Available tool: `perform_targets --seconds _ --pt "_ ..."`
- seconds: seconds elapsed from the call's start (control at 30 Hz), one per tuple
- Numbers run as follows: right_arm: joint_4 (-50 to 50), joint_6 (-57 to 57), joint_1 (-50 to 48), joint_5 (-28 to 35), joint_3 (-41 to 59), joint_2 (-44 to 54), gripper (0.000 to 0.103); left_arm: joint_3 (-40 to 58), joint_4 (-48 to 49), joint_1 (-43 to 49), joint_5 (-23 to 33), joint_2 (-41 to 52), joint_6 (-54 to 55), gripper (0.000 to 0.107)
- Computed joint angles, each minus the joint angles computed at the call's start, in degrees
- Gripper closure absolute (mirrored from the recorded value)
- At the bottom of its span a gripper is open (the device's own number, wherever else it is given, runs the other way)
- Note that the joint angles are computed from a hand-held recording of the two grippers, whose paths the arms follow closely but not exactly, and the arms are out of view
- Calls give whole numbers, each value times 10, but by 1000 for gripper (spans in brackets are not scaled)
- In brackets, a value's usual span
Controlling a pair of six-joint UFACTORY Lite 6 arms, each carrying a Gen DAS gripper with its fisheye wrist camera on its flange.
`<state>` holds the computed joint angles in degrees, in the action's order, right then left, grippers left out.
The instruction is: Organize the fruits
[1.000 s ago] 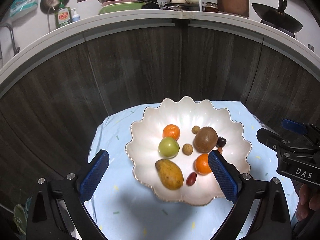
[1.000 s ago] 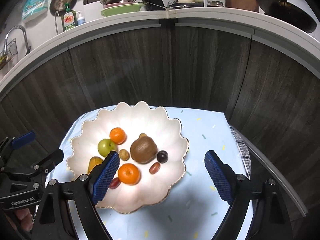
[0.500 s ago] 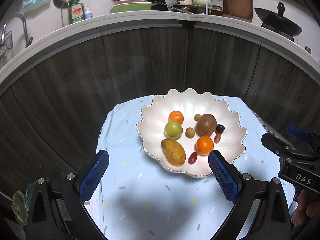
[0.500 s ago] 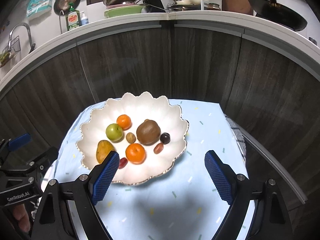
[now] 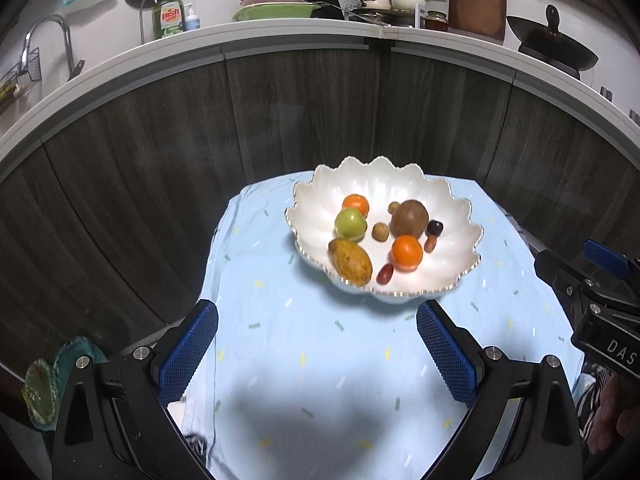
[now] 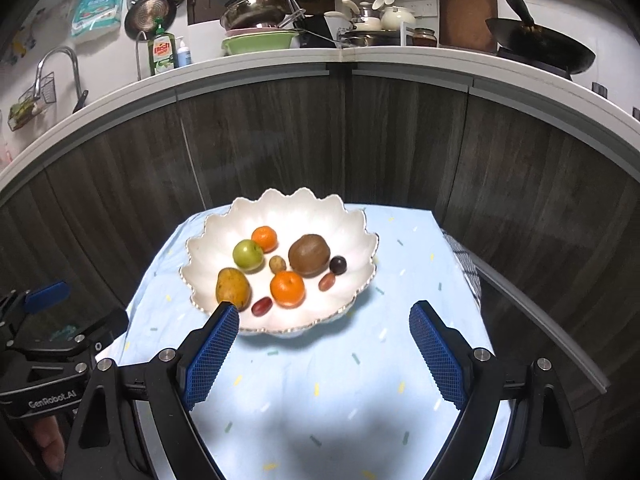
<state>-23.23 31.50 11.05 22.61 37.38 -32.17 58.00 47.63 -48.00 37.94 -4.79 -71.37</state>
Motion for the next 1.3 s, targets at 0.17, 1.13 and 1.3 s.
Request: perform_targets --seconds 0.17,1.13,1.3 --pt "-11 29 13 28 -47 -64 15 -42 15 -37 27 -35 -47 6" --pt "-119 206 183 235 -174 -319 15 -155 56 -222 170 -158 -218 6" --pt "-126 217 196 250 -175 -331 15 -153 63 -233 183 -159 -226 6"
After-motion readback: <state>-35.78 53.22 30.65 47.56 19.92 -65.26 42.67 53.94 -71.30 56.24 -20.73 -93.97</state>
